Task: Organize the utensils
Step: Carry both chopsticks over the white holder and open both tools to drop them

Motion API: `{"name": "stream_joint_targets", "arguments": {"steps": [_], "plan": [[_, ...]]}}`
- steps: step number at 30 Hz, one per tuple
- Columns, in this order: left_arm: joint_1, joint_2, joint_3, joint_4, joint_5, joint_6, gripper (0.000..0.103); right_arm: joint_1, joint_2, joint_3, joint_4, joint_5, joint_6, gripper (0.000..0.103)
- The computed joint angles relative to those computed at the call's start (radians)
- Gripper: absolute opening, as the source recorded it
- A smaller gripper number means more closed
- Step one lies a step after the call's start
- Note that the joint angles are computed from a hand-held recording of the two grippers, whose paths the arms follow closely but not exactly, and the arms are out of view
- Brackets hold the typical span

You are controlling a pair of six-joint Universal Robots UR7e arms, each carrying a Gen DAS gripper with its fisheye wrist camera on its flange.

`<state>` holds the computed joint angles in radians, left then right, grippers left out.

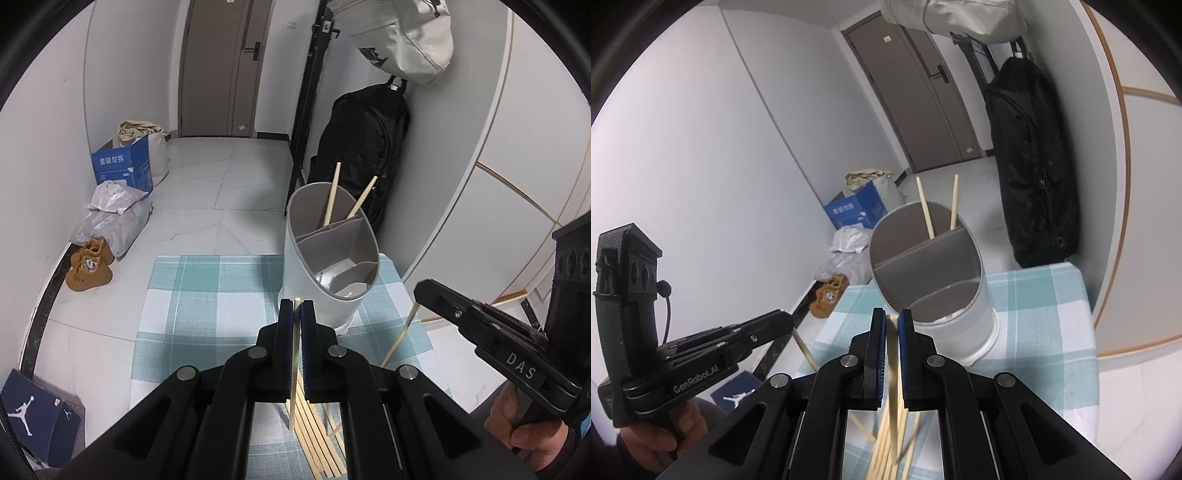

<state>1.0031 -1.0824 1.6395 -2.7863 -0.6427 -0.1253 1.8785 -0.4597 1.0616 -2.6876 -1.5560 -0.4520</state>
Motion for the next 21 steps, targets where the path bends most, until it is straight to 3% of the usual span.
{"name": "stream_joint_targets", "arguments": {"steps": [11, 21], "plan": [[-0.008, 0.002, -0.047, 0.033, -0.017, 0.042, 0.0, 0.01, 0.015, -0.053, -0.011, 0.0, 0.004, 0.006], [-0.01, 0.04, -0.187, 0.077, -0.051, 0.078, 0.0, 0.033, 0.083, -0.262, 0.071, 0.013, 0.021, 0.006]]}}
